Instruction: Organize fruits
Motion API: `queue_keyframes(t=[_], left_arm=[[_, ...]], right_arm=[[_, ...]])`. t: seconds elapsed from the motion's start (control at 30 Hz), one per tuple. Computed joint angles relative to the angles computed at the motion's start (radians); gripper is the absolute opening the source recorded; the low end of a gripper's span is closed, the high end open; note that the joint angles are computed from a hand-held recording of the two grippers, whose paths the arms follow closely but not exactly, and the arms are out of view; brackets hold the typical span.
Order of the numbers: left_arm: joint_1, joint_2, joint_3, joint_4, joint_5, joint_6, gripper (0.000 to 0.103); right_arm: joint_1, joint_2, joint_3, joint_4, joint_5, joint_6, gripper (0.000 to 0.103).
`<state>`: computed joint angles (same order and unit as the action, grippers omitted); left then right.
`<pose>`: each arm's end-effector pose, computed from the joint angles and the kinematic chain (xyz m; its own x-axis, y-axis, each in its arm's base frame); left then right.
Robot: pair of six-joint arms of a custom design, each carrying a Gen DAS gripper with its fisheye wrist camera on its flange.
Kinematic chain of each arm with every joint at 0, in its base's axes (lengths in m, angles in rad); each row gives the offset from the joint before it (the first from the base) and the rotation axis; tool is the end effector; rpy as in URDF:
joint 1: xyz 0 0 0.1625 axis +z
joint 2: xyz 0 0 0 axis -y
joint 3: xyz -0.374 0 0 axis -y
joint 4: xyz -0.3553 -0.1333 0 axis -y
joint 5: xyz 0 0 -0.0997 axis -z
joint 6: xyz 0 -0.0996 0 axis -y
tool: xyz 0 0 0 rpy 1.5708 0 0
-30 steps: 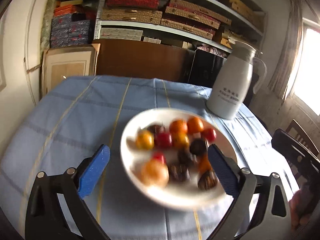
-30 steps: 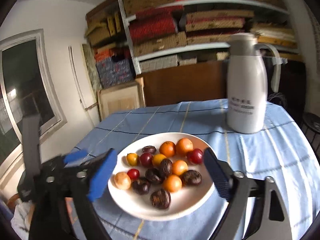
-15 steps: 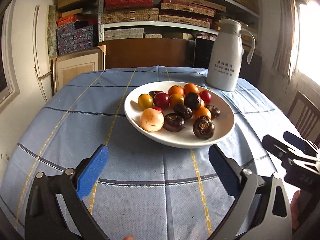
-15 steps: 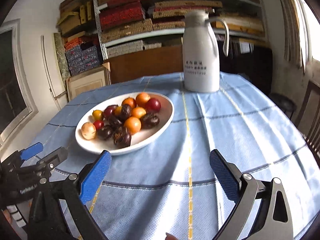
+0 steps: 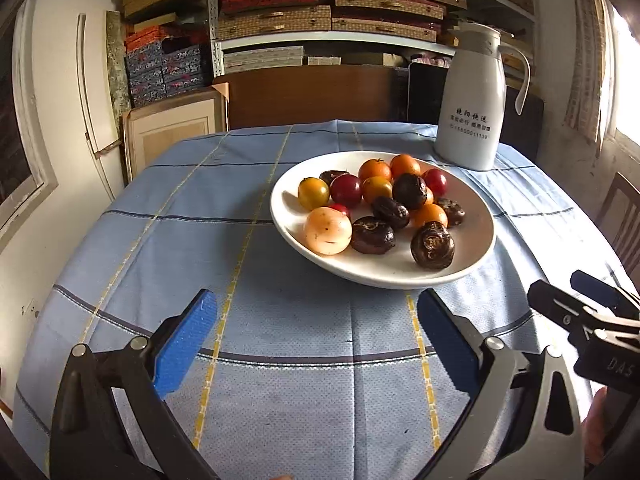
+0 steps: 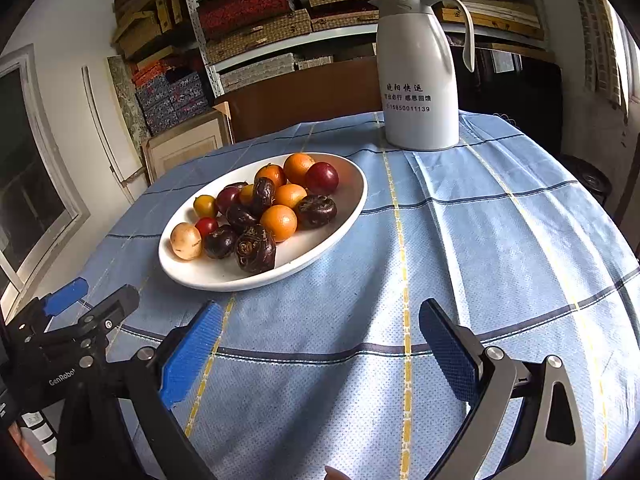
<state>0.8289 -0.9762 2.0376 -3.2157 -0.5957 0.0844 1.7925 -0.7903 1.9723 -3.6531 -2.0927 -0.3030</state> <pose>-0.1766 -0.5120 0.1704 -0.6717 0.0946 -0.7348 0.6227 0.6094 -0.4908 0.1976 -0.4961 0.1239 -0.8483 0.0009 0.5295 -0.4084 0.6354 -0.6554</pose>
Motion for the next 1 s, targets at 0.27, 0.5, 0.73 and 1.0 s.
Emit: queue_keyframes(t=[0.27,0.5,0.73,1.0], left_arm=[[0.014,-0.034,0.020,-0.017,-0.080,-0.011,0.098],[0.030,-0.041,0.007,0.036,-0.095,-0.061,0.098],[0.009,-0.017,0.003,0.033,-0.038,-0.038,0.098],[-0.005,-0.001,0.004,0.025,0.013,-0.030,0.098]], right_arm=[[0.002,0.000,0.000,0.007,0.001,-0.002,0.099],[0.004,0.005,-0.005,0.016,-0.005,-0.012,0.099],[0.005,0.006,-0.005,0.016,-0.006,-0.013,0.099],[0.006,0.008,-0.007,0.020,-0.010,-0.016,0.099]])
